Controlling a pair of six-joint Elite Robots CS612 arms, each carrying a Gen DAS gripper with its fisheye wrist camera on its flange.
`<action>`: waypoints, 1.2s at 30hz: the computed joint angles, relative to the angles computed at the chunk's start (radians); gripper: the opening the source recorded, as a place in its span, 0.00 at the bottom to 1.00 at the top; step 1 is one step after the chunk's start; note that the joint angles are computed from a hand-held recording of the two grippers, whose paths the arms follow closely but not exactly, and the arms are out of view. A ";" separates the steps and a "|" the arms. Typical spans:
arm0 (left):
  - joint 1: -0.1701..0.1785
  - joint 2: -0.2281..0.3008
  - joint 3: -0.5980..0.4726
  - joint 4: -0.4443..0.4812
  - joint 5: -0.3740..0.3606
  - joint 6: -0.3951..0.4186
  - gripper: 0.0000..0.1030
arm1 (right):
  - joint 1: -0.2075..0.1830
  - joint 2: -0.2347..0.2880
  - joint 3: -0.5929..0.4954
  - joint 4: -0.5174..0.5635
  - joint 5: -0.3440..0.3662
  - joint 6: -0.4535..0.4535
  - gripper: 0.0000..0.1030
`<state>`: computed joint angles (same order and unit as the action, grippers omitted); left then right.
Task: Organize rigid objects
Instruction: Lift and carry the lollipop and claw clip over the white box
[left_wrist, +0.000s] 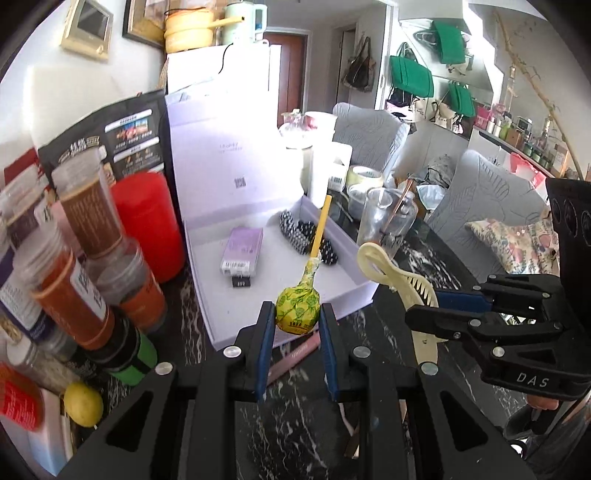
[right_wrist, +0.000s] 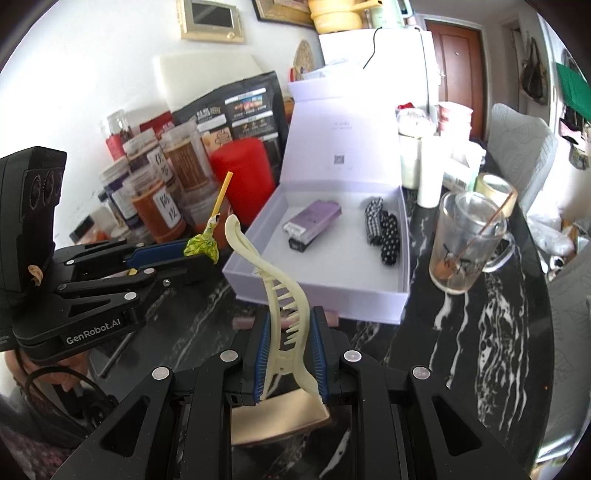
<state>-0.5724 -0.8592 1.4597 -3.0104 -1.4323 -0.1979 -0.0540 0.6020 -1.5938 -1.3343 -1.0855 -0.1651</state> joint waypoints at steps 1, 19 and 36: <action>-0.001 0.002 -0.006 0.000 0.003 0.005 0.23 | -0.001 -0.001 0.002 -0.007 0.001 0.002 0.21; 0.019 0.067 -0.151 0.035 -0.058 0.041 0.23 | -0.011 -0.053 0.107 -0.137 0.021 0.024 0.20; 0.060 0.184 -0.364 0.133 -0.054 0.021 0.23 | -0.002 -0.133 0.309 -0.269 0.022 0.063 0.21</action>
